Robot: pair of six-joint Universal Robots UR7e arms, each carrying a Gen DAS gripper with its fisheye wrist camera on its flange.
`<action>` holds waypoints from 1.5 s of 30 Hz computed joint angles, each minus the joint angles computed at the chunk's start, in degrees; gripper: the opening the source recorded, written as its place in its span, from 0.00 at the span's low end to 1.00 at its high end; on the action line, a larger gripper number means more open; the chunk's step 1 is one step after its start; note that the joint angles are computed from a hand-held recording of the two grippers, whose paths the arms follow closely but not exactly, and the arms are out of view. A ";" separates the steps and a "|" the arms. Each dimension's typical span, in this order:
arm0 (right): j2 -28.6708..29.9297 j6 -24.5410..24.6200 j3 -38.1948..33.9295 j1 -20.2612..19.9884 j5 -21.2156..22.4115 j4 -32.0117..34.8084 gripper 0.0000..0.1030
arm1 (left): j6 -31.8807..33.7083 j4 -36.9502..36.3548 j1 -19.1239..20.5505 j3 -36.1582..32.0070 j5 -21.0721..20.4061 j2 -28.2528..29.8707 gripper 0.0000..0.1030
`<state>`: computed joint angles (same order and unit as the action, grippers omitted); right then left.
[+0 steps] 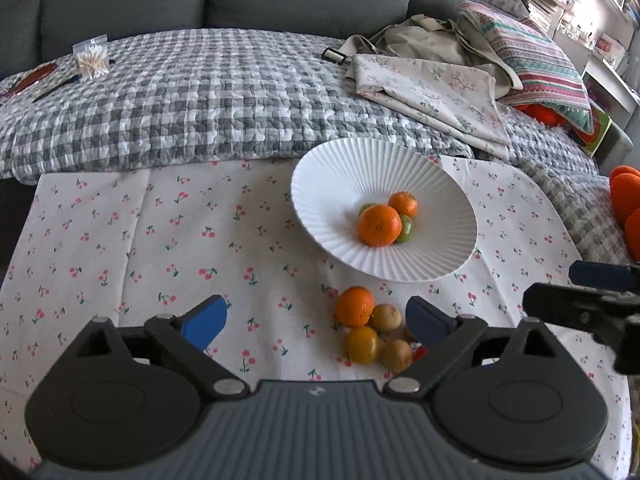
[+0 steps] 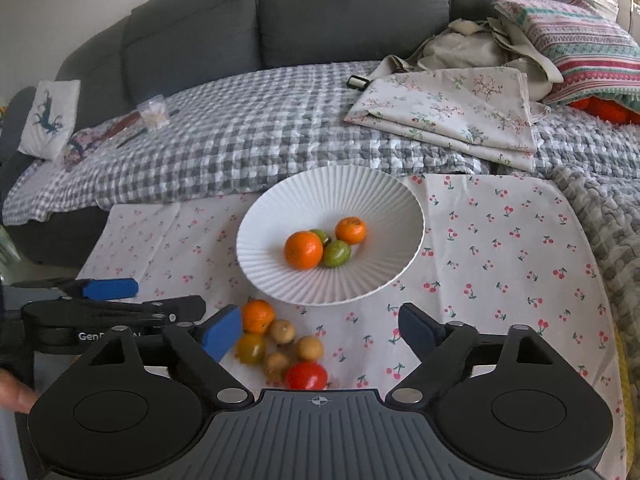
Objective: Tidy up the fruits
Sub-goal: 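Move both tools back to the remaining fruit, then grasp an orange with the left tool while the right tool grasps the red tomato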
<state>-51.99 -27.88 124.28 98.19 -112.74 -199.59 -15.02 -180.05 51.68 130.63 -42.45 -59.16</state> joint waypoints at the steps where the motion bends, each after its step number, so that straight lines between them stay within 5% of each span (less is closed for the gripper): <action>1: -0.37 0.31 0.52 -0.01 0.49 -0.30 0.89 | -0.47 0.39 -0.05 0.25 -0.10 -0.34 0.95; 6: -1.17 0.79 1.62 -0.20 1.65 -0.29 0.98 | -1.81 0.43 -0.20 1.07 0.79 -0.72 0.98; 11: 0.26 0.40 0.83 -0.20 -1.17 -0.33 0.99 | -2.60 0.70 0.34 0.84 1.29 -0.33 0.99; 17: -0.94 0.51 1.30 -1.40 0.67 1.79 0.99 | -2.88 0.86 1.02 0.57 0.98 0.28 0.99; 33: -0.28 -0.73 0.45 -2.64 -1.65 6.76 0.99 | 5.63 -7.85 4.93 -3.93 -5.10 8.21 0.95; 45: 3.68 -6.72 -0.91 -2.99 -3.74 5.97 0.98 | 8.38 -8.34 8.83 -7.78 -9.87 11.32 0.59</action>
